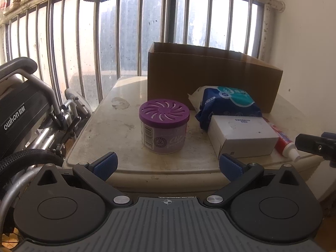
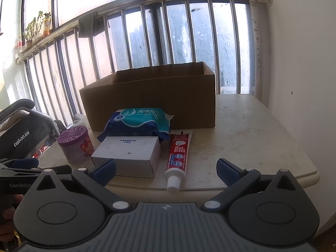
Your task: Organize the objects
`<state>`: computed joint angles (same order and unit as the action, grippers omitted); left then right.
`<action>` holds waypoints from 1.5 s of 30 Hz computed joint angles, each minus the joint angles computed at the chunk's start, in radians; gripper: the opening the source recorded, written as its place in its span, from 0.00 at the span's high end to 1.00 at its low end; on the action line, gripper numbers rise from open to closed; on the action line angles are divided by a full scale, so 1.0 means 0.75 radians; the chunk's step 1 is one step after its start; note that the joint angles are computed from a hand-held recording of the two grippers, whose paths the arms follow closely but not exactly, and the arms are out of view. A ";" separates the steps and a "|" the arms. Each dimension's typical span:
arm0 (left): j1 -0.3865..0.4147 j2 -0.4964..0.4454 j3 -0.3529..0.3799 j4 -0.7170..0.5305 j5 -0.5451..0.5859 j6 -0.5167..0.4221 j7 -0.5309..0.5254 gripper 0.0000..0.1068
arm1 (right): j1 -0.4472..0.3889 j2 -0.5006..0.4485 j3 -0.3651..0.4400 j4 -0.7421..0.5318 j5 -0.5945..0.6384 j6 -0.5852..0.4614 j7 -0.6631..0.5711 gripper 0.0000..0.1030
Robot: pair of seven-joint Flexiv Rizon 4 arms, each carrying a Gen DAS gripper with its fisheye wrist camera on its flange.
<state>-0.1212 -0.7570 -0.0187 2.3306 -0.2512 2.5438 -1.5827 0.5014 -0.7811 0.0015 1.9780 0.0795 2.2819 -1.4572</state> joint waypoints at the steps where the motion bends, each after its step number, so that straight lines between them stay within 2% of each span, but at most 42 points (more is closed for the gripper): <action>1: -0.012 0.000 0.005 -0.001 -0.017 -0.003 0.010 0.04 | 0.000 0.000 -0.001 0.000 0.001 0.000 -0.001 0.00; 5: 0.051 0.000 -0.025 -0.003 0.072 -0.003 -0.042 0.04 | -0.004 0.000 0.001 -0.003 0.005 0.005 0.003 0.00; 10: -0.001 0.000 0.003 -0.006 0.004 -0.007 -0.013 0.04 | -0.028 0.002 0.019 -0.002 -0.017 0.004 0.022 0.00; 19: 0.023 0.001 -0.012 -0.008 0.046 -0.006 -0.029 0.04 | -0.030 0.002 0.016 -0.002 -0.022 0.017 0.033 0.00; 45: -0.009 -0.004 0.004 -0.015 -0.014 -0.006 -0.008 0.04 | -0.035 0.002 0.015 -0.004 -0.027 0.018 0.042 0.00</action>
